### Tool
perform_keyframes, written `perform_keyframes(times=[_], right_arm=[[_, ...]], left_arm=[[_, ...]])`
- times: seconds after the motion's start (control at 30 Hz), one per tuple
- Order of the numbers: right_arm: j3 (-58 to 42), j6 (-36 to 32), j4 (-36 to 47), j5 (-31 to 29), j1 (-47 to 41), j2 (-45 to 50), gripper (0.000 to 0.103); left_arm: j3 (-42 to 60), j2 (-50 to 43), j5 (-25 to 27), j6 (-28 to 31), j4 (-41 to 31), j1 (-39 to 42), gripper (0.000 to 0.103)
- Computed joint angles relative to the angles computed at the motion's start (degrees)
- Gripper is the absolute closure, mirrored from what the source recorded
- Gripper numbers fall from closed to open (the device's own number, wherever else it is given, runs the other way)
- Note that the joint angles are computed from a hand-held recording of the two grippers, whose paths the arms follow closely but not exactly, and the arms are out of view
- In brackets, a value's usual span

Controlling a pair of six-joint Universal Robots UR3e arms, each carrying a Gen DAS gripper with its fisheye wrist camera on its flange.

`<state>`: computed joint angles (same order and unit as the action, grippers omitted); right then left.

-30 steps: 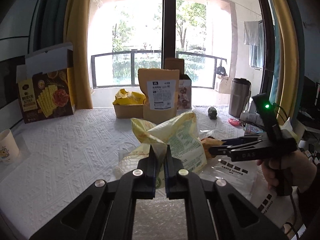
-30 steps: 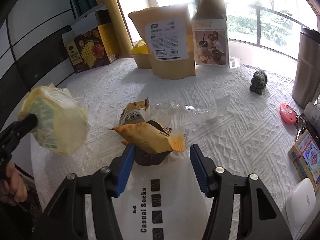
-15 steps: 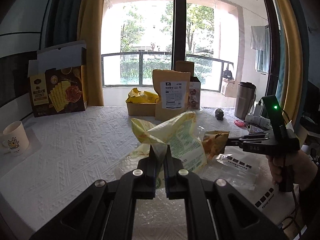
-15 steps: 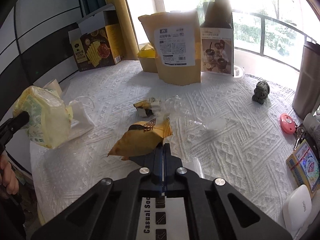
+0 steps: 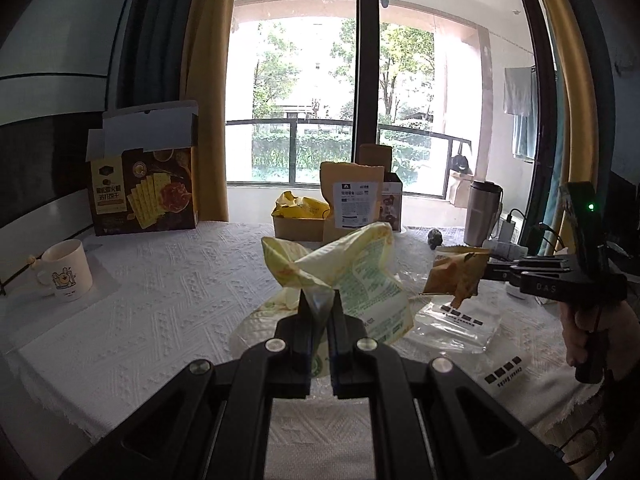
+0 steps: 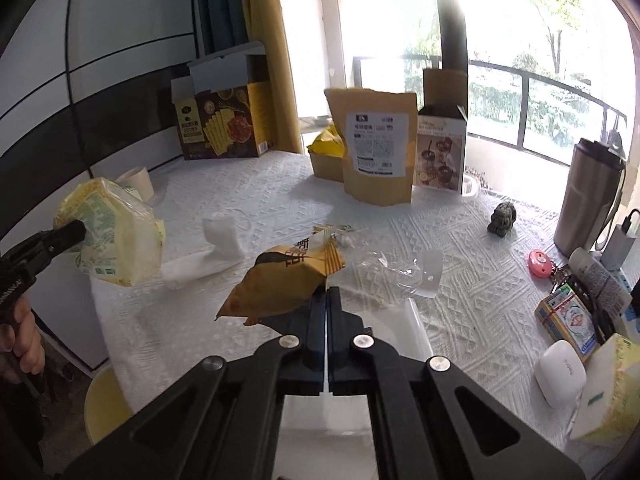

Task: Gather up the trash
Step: 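Carry both snack bags over the wastebasket with both tools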

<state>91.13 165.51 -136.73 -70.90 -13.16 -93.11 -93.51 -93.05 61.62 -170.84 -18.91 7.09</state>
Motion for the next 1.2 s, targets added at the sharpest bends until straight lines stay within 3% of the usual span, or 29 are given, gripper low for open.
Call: perform_keyframes(times=[0.33,0.53,0.67,0.83,0.93,1.2], right_arm=[[7.21,2.85,2.12,0.38,5.43,-13.61,0.103],[8.62,5.84,2.91,-1.83,11.18,-17.74,0.103],[10.11,8.36,1.97,-3.73,15.91,-19.80,0.103],[15.39,12.08,-1.98,-4.68,21.22,-22.69,0.103],[19.00,14.77,-6.26,-5.78,24.88,-22.77,0.103],[27.41,21.92,-17.53,-9.57,34.06,-18.15,0.103]], left_arm=[[-14.12,18.72,-7.53,6.21,-7.50,11.31,0.097],[-21.72,31.29,-15.60,11.42,-17.14,21.45,0.097],[-25.44,39.23,-21.30,17.74,-27.65,29.22,0.097],[-28.90,51.20,-27.85,33.13,-51.87,41.73,0.097],[-29.95,56.09,-28.73,43.95,-66.97,47.91,0.097],[-36.69,61.61,-23.35,53.11,-77.55,53.67,0.097]])
